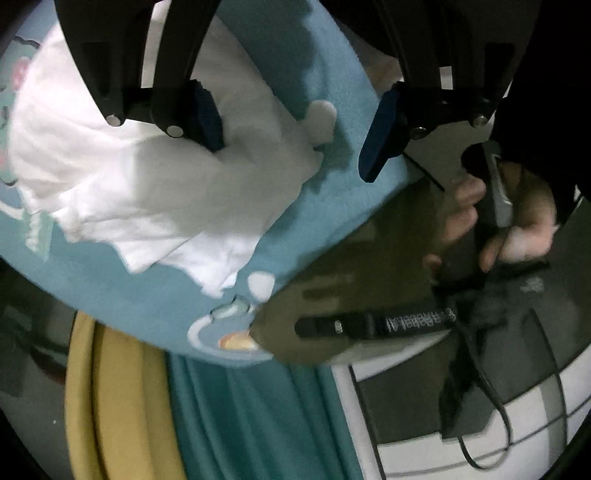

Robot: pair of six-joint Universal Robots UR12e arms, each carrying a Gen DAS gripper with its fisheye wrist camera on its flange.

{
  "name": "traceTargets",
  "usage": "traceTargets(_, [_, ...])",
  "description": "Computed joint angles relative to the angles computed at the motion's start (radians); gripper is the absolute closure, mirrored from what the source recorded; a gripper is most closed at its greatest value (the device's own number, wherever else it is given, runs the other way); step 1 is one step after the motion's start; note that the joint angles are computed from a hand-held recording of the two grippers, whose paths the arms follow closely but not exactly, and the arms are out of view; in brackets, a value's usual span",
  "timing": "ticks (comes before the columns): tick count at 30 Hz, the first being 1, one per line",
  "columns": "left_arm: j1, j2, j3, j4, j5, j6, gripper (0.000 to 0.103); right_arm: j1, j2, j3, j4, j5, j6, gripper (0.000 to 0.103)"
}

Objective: Fold large clothes

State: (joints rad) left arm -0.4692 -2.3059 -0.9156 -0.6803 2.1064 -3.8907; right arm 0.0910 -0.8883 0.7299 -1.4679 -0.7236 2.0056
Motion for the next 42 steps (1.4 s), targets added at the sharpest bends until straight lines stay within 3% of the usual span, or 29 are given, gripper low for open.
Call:
traceTargets(2, [-0.002,-0.03,0.055,-0.005,-0.045,0.045,0.059,-0.015,-0.007,0.006,-0.033,0.012,0.017,0.033])
traceTargets(4, [-0.006,-0.07,0.126,-0.016,-0.082,0.097,0.052,-0.026,-0.01,0.012,-0.072,0.017,0.047,0.033])
traceTargets(8, [-0.012,-0.16,0.287,-0.062,-0.198,0.215,0.048,-0.06,-0.016,0.041,-0.201,0.021,0.167,0.033])
traceTargets(13, [-0.015,-0.311,0.575,-0.316,-0.267,0.337,0.048,-0.09,-0.005,0.072,-0.403,-0.073,0.412,0.033])
traceTargets(16, [-0.015,-0.382,0.712,-0.487,-0.226,0.349,0.048,-0.102,-0.004,0.085,-0.45,-0.111,0.479,0.033])
traceTargets(24, [0.001,-0.258,0.479,-0.606,-0.007,0.121,0.048,-0.114,0.017,0.066,-0.408,-0.129,0.498,0.033])
traceTargets(27, [0.008,-0.177,0.339,-0.586,0.027,0.016,0.048,-0.111,0.017,0.071,-0.405,-0.121,0.48,0.033])
traceTargets(29, [0.01,-0.139,0.27,-0.52,0.03,-0.009,0.048,-0.105,0.022,0.064,-0.4,-0.116,0.474,0.033])
traceTargets(32, [0.006,-0.105,0.206,-0.353,0.011,0.056,0.048,-0.097,0.027,0.061,-0.406,-0.118,0.475,0.033])
traceTargets(35, [0.002,-0.138,0.262,-0.28,-0.037,0.206,0.048,-0.096,0.025,0.066,-0.424,-0.123,0.485,0.033])
traceTargets(37, [0.007,-0.184,0.345,-0.325,-0.098,0.285,0.048,-0.096,0.026,0.066,-0.436,-0.125,0.498,0.033])
traceTargets(40, [0.014,-0.28,0.527,-0.482,-0.171,0.326,0.048,-0.1,0.024,0.072,-0.46,-0.141,0.52,0.033])
traceTargets(42, [0.023,-0.306,0.567,-0.5,-0.23,0.357,0.05,-0.105,0.021,0.078,-0.477,-0.151,0.539,0.033])
